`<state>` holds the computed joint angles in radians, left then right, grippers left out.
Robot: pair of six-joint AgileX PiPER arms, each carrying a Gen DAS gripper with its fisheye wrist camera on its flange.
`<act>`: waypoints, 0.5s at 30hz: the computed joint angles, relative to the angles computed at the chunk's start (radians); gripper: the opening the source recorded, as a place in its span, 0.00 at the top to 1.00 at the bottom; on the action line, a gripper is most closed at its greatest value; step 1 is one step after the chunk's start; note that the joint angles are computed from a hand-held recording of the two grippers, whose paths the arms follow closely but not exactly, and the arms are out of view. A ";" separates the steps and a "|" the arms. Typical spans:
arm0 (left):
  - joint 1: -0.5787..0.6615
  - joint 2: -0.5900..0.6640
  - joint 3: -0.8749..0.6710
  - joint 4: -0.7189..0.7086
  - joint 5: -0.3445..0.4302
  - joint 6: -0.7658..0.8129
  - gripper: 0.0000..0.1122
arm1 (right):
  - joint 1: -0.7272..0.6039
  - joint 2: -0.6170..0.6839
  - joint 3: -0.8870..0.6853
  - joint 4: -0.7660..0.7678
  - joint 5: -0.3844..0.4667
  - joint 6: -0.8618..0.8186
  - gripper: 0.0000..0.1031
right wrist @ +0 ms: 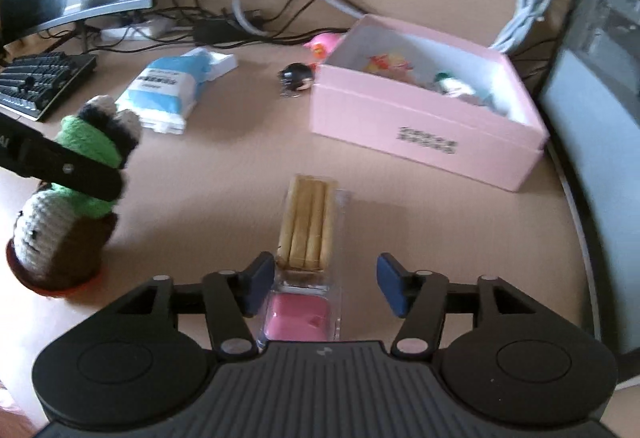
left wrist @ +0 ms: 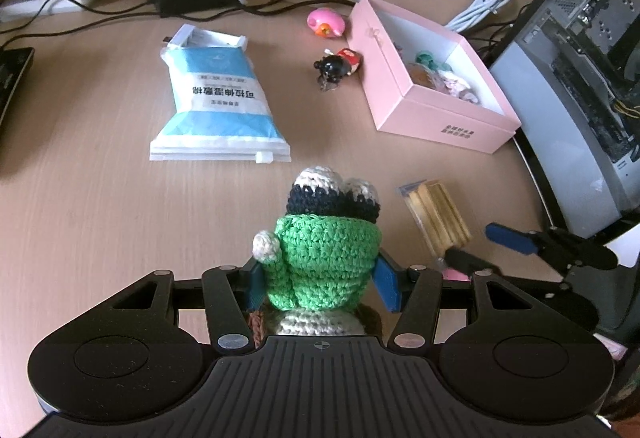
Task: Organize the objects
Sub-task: 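Carry the breadstick packet over the pink box while the left tool carries the doll there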
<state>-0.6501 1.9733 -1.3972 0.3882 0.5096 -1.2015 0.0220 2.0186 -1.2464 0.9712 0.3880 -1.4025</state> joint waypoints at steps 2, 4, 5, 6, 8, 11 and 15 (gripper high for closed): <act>-0.002 0.004 -0.006 -0.001 0.005 -0.002 0.48 | -0.033 0.004 -0.022 0.021 0.064 -0.005 0.44; -0.003 0.009 -0.017 -0.002 0.019 0.001 0.48 | -0.042 0.008 -0.038 0.029 0.093 -0.005 0.42; -0.005 0.014 -0.027 -0.003 0.031 0.006 0.48 | -0.039 0.009 -0.043 0.031 0.092 -0.004 0.42; -0.008 0.019 -0.038 -0.002 0.042 0.008 0.48 | -0.034 0.018 -0.057 0.028 0.094 0.002 0.42; -0.014 0.028 -0.058 -0.001 0.065 0.018 0.48 | -0.020 0.035 -0.084 0.026 0.102 0.018 0.42; -0.026 0.043 -0.096 0.006 0.114 0.032 0.48 | 0.012 0.076 -0.131 0.003 0.088 0.066 0.42; -0.048 0.059 -0.139 0.038 0.179 0.039 0.48 | 0.047 0.132 -0.203 -0.136 0.080 0.248 0.53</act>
<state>-0.6985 2.0325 -1.5358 0.4258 0.6885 -1.1624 0.0691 2.1508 -1.4490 0.8356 0.4685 -1.1544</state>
